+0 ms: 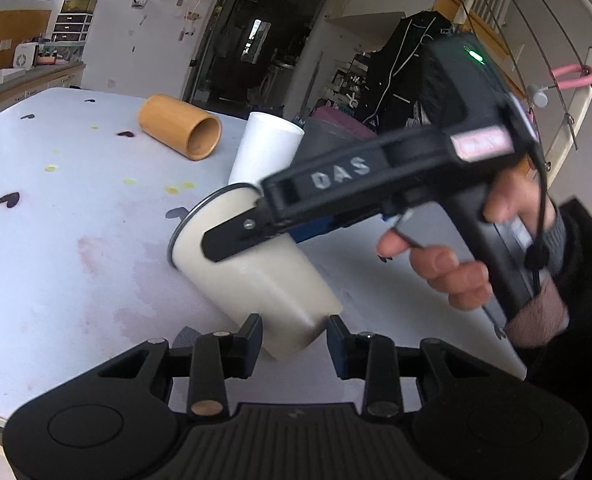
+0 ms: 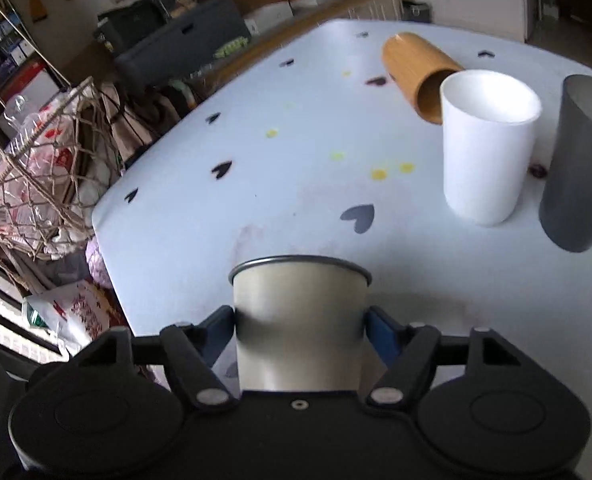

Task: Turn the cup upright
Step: 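Grasp the cream cup with the right tool while the left tool releases it, then lower the cream cup mouth-up onto the table with the right tool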

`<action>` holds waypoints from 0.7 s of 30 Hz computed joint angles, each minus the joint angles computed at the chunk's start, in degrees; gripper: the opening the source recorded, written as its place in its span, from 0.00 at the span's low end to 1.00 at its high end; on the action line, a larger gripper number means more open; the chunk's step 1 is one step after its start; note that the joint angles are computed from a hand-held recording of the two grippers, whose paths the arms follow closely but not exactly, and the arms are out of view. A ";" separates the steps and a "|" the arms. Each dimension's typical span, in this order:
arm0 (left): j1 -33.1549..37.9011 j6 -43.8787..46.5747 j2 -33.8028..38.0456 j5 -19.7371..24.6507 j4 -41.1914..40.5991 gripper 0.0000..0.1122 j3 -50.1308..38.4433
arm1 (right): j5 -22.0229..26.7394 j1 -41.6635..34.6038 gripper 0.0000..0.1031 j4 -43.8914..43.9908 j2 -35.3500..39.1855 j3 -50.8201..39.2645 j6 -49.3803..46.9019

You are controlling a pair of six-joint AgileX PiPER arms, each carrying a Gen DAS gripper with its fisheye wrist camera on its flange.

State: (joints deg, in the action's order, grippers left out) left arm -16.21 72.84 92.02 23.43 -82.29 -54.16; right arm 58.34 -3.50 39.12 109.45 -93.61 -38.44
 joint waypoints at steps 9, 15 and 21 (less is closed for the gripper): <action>-0.82 1.06 2.04 -1.60 -0.65 0.32 -1.19 | -17.88 -6.51 0.70 23.30 -18.13 27.83 -34.55; -0.06 -0.21 1.23 -5.03 -0.26 0.32 0.03 | -25.46 -6.50 0.70 38.16 -24.53 40.88 -55.63; 1.74 1.88 1.04 -5.91 -3.47 0.32 0.54 | -31.62 -2.59 0.72 57.28 -25.61 46.61 -74.95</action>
